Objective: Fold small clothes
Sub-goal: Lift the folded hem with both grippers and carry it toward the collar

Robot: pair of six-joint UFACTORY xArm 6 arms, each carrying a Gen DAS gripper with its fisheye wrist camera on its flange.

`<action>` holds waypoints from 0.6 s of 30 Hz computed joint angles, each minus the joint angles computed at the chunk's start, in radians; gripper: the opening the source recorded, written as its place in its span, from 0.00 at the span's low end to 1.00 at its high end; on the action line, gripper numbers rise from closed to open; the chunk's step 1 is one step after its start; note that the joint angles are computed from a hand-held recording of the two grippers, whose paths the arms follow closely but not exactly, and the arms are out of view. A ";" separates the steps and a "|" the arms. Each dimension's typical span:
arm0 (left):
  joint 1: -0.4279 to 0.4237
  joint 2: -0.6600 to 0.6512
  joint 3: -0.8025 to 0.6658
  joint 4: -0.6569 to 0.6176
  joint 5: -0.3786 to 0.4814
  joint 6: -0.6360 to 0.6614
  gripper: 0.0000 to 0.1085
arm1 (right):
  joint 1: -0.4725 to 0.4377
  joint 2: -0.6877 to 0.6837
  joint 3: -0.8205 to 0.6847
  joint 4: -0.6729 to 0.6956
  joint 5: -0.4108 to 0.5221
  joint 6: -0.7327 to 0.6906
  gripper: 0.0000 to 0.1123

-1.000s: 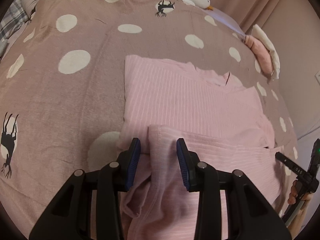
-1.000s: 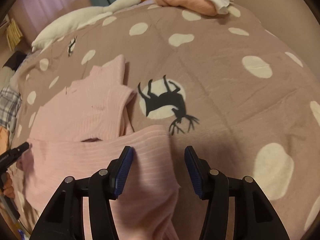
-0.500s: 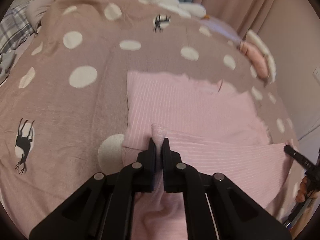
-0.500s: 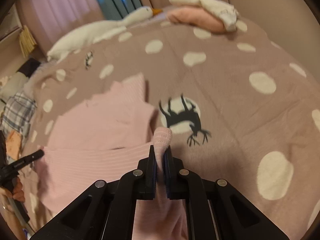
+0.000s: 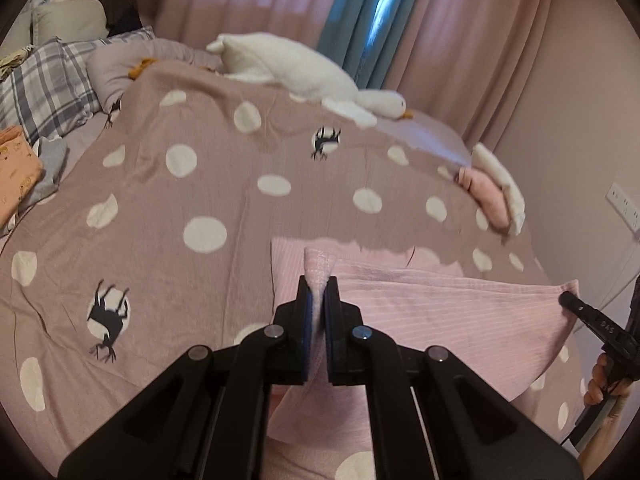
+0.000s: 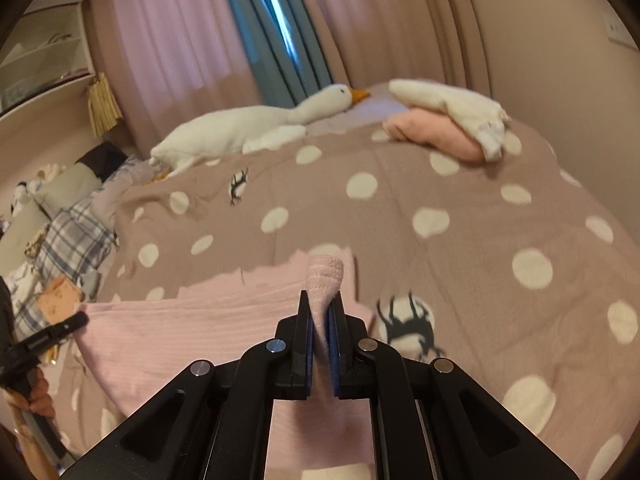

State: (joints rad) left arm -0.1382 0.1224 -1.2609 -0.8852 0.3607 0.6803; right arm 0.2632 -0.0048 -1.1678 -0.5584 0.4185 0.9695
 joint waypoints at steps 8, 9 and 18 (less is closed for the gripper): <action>0.012 0.109 -0.156 0.085 -0.008 -0.125 0.04 | -0.022 0.155 -0.203 0.050 0.004 -0.088 0.07; 0.016 0.140 -0.196 0.107 0.001 -0.159 0.04 | -0.025 0.185 -0.242 0.066 0.017 -0.107 0.07; 0.036 0.432 -0.532 0.347 0.128 -0.431 0.04 | -0.043 0.447 -0.531 0.182 0.144 -0.219 0.07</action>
